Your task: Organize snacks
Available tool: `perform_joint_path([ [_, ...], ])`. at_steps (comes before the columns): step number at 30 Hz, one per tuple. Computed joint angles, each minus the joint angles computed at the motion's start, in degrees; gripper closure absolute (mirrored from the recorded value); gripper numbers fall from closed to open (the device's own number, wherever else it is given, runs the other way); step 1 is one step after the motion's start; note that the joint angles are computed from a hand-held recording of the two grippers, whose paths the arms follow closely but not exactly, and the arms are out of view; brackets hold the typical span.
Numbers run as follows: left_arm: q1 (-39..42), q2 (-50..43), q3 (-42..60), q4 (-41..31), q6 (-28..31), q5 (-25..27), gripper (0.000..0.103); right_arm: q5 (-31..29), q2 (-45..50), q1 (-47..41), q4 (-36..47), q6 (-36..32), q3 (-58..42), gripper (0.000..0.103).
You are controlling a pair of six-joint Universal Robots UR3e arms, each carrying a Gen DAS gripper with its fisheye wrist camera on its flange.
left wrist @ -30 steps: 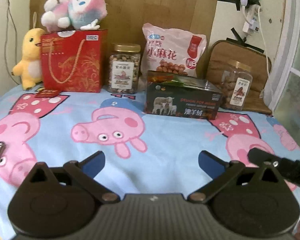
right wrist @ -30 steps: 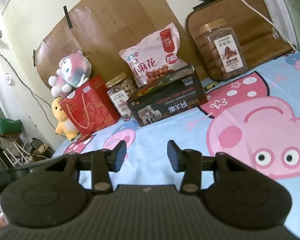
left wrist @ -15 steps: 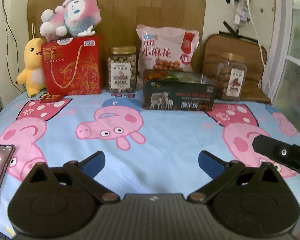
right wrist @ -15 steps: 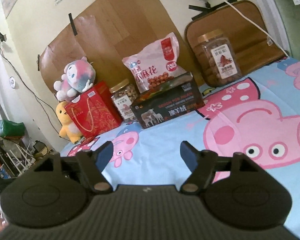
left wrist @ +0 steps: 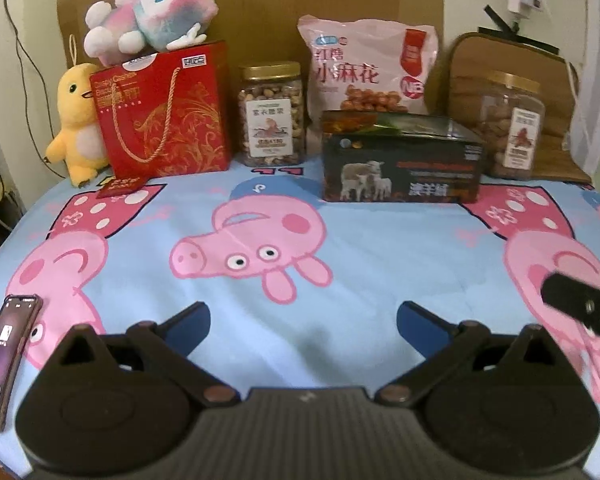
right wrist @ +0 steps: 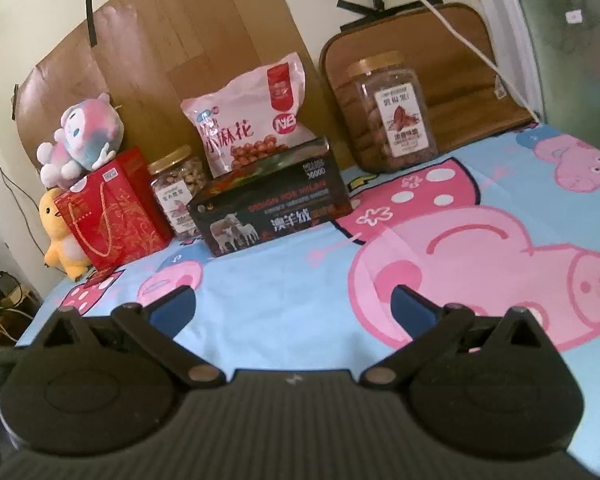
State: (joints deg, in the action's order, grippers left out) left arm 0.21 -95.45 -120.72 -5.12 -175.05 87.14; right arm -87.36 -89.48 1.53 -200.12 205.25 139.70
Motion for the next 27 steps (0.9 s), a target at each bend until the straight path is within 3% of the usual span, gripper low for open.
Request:
perform_joint_path([
  [8, -0.82, -6.35, 2.65, 7.55, -3.04, 2.00, 0.000, -5.06, 3.95, 1.35, -2.32, 0.84, -1.55, 0.000],
  [14, 2.19, -6.58, 3.10, 4.69, -3.39, -2.80, 0.000, -2.53, 4.99, 0.38, -3.12, -3.60, -2.99, 0.000],
  [19, 1.43, -8.69, 4.55, 4.18, -2.29, 0.94, 0.000, -0.68, 6.37, 0.86, -1.54, -5.95, -5.60, 0.000],
  [27, 1.39, -9.87, 6.59, -0.32, -3.09, 1.02, 0.000, -0.25, 7.91, 1.58, 0.63, -6.51, -7.82, 0.000],
])
